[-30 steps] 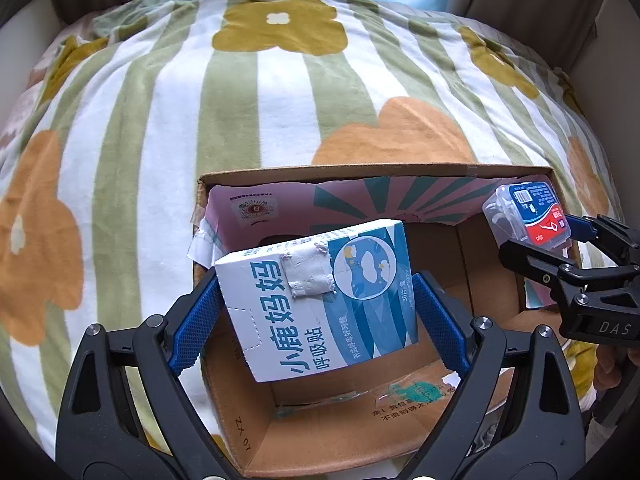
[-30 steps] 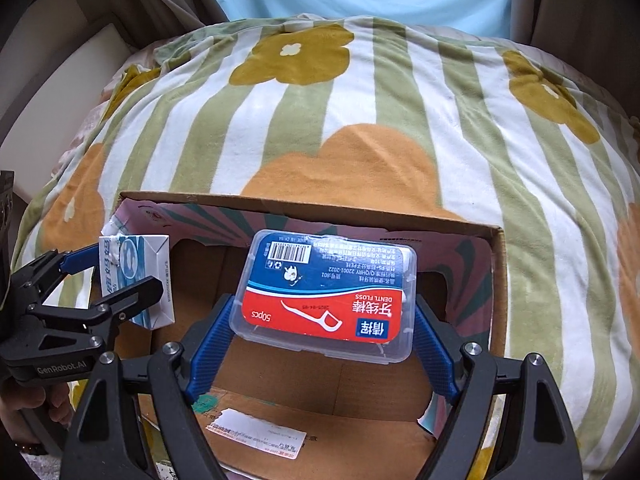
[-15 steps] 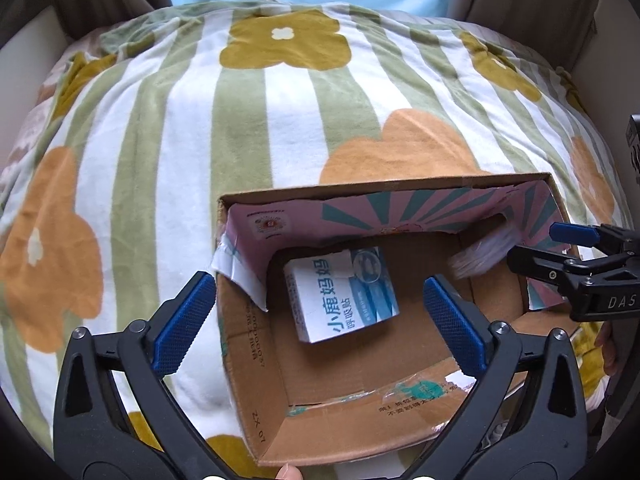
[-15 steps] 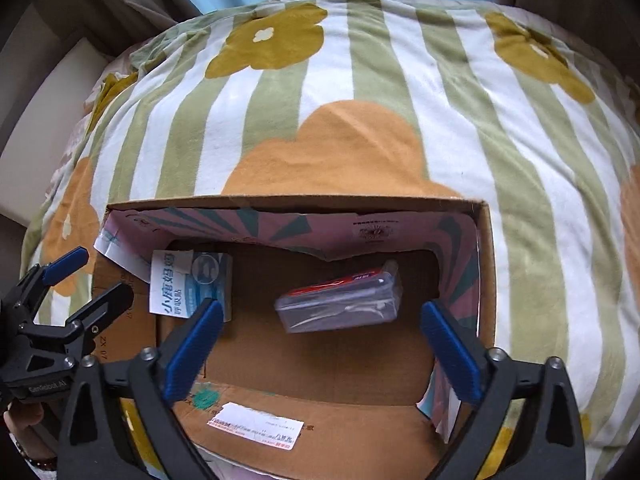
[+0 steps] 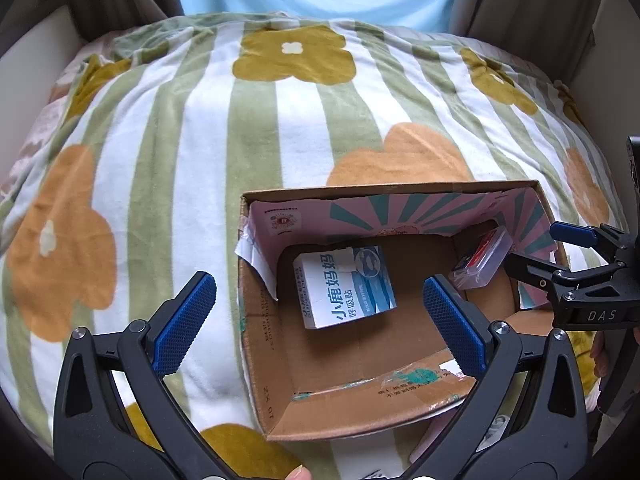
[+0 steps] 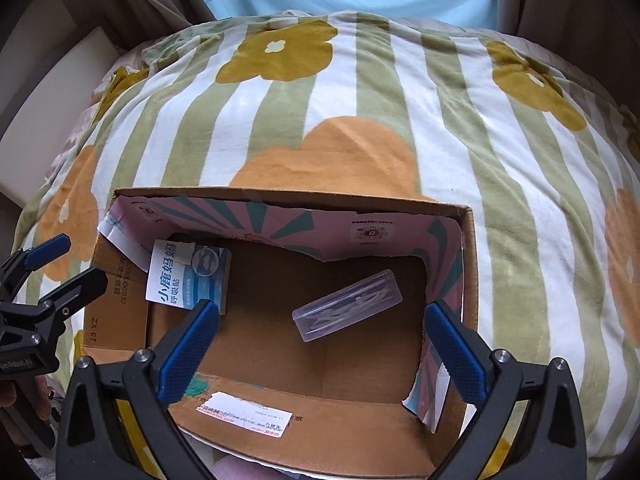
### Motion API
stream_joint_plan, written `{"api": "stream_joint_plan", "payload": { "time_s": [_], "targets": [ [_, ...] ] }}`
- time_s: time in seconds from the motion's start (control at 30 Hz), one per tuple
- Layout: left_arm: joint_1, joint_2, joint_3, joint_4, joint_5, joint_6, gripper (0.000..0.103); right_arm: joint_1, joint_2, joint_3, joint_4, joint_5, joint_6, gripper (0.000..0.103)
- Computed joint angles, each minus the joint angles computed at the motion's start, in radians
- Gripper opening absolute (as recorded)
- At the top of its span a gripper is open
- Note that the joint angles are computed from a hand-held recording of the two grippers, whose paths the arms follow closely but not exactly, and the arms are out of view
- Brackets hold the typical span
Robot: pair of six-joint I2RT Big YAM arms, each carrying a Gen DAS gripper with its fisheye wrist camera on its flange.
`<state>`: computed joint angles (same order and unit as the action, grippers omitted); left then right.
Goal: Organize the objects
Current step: 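Lower both held boxes into the cardboard box and open both tools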
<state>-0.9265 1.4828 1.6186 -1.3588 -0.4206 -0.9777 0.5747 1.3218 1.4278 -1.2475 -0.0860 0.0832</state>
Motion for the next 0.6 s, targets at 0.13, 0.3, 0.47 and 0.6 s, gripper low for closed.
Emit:
{"api": "stream_joint_plan", "payload": {
  "time_s": [0.13,0.3,0.47,0.6],
  "targets": [
    [-0.014,-0.015,0.010,-0.014,-0.026,-0.016,0.103,0.001,-0.018,0.008,-0.003,-0.005,0.005,0.103],
    [-0.046,-0.031,0.028,-0.047,-0.065,-0.044,0.103,0.002,-0.051,0.021,-0.016,-0.017,-0.005,0.103],
    [-0.096,-0.054,0.042,-0.085,-0.121,-0.077,0.103,0.018,-0.108,0.019,-0.019,0.000,-0.020,0.103],
    [-0.146,-0.079,0.051,-0.108,-0.183,-0.114,0.103,0.041,-0.164,0.005,-0.013,0.004,-0.047,0.103]
  ]
}}
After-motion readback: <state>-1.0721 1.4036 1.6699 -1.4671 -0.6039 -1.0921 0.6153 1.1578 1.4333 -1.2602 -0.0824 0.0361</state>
